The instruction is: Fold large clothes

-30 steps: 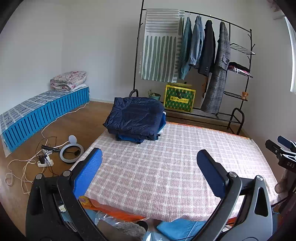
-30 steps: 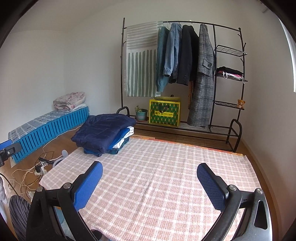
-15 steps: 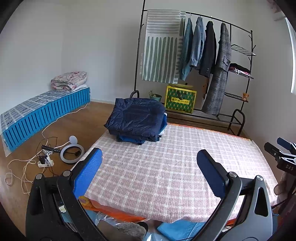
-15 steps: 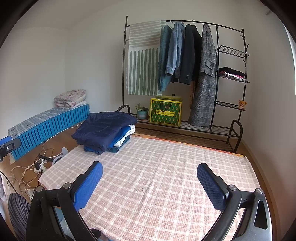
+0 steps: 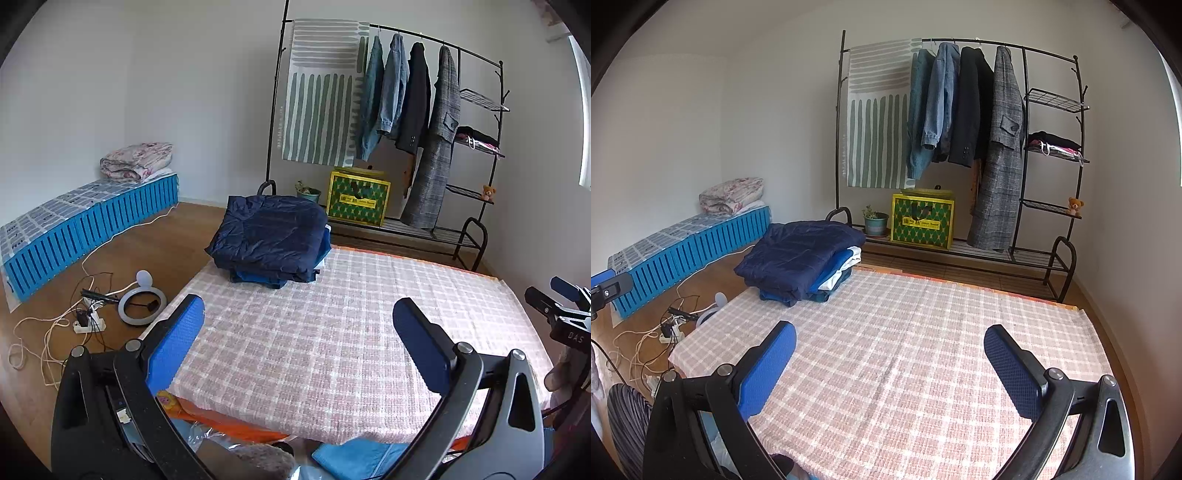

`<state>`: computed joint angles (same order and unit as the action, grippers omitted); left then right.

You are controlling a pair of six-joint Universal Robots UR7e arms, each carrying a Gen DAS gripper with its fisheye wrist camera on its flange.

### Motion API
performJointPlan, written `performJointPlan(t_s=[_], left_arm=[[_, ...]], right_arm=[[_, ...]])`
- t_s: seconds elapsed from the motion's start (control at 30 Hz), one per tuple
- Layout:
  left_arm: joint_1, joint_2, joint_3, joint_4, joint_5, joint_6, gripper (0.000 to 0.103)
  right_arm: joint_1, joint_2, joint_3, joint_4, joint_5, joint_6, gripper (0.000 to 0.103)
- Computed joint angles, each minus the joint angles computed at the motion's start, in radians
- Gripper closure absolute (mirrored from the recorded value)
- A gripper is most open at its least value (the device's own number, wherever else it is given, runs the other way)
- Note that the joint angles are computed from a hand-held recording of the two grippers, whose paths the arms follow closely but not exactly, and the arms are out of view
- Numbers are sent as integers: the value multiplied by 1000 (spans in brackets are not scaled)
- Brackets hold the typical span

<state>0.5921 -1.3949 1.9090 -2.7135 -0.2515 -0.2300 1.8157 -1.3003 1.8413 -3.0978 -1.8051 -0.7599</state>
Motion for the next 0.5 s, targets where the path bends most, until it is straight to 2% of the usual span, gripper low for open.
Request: performJointPlan(t_s=[0.5], left_arm=[[2, 7, -7, -15, -7, 17, 0]], right_arm=[[-5, -6, 10, -9, -3, 9, 0]])
